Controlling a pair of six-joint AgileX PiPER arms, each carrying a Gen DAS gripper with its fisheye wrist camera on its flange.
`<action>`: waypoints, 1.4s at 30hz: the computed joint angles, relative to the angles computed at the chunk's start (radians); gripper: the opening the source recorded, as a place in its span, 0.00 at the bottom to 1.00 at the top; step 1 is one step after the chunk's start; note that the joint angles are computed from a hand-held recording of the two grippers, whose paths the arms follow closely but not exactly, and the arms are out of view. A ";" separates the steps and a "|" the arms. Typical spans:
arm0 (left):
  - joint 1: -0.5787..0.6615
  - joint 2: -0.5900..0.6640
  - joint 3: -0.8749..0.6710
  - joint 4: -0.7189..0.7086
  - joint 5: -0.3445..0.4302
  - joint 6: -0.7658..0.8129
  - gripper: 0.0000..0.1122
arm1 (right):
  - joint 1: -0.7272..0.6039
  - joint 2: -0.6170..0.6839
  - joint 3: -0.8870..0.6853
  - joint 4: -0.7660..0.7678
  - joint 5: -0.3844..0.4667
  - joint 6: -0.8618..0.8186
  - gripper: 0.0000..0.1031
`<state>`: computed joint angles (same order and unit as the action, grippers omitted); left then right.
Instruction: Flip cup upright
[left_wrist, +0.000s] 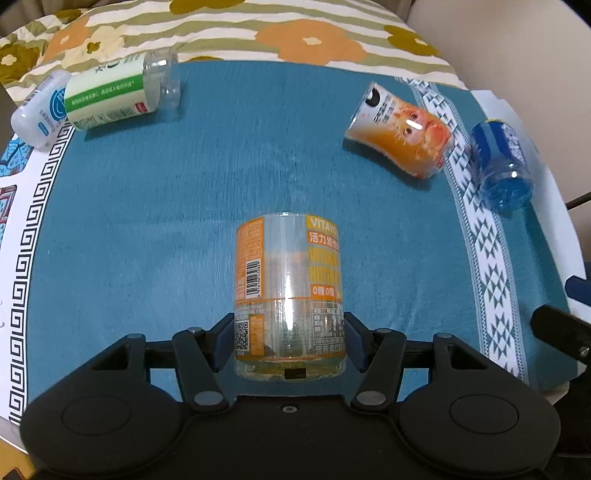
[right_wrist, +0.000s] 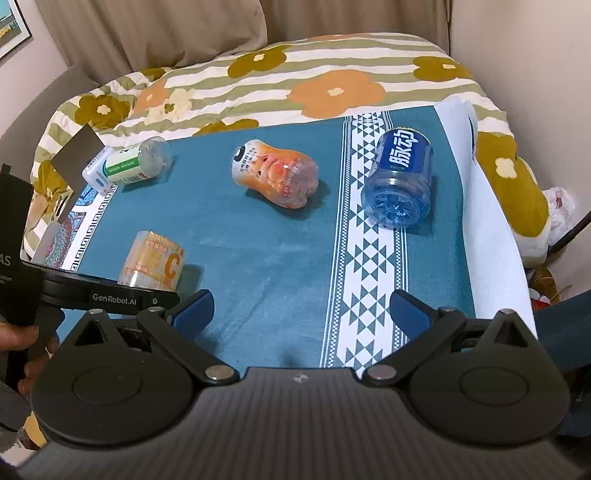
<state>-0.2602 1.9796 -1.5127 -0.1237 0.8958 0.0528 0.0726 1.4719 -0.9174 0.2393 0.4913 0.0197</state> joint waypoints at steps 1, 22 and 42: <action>-0.002 0.001 0.001 0.003 0.000 -0.002 0.57 | -0.006 0.003 0.000 0.013 0.000 -0.018 1.00; -0.014 -0.063 0.048 0.030 -0.035 0.036 0.83 | 0.011 0.021 -0.021 0.006 -0.001 0.003 1.00; 0.266 -0.312 0.228 -0.125 -0.013 0.285 0.92 | 0.161 0.311 -0.586 -0.099 0.436 0.172 1.00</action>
